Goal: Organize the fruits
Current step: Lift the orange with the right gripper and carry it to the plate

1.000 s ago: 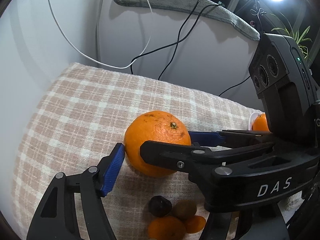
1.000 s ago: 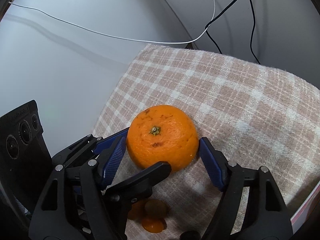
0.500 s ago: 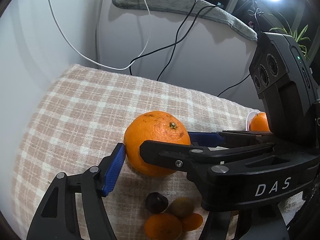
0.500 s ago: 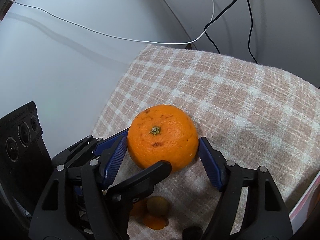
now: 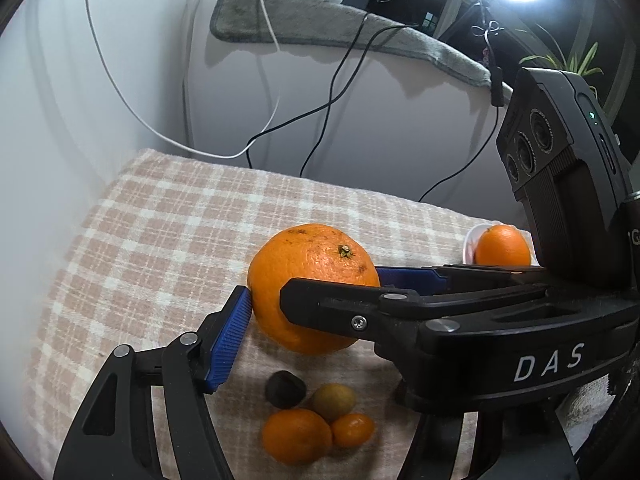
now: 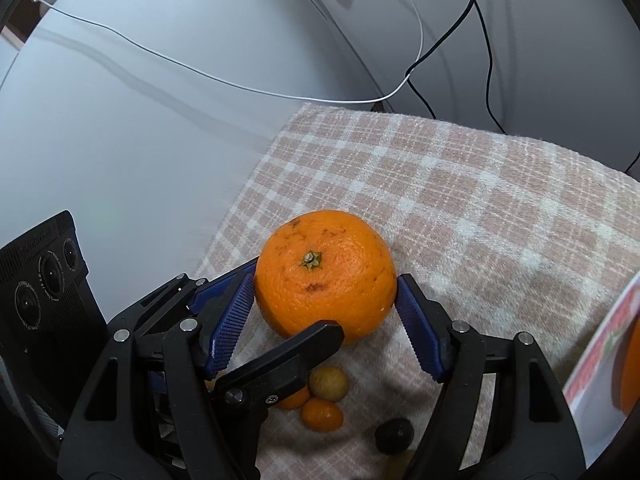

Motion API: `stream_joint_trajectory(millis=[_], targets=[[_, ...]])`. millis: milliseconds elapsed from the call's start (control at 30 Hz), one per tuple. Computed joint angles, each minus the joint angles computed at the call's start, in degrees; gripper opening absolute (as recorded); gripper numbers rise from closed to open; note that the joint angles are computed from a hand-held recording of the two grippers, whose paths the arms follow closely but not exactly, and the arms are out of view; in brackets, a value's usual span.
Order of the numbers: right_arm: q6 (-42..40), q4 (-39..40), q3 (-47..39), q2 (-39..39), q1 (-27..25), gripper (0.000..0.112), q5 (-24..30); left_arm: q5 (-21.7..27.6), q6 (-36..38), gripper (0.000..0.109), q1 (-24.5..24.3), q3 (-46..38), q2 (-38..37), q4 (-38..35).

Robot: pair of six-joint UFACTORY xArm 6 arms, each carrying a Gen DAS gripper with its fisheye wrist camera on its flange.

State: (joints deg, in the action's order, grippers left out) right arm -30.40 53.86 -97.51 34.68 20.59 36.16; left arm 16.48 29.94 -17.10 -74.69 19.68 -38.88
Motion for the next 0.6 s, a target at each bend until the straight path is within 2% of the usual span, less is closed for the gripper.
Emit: stream_joint_trajectory(millis=[600], targets=[[-8.5, 7.4, 19.2, -15.5, -0.4, 0.074, -6.4, -3.6, 2.9, 0.065, -5.8, 7.4, -8.0, -4.0]])
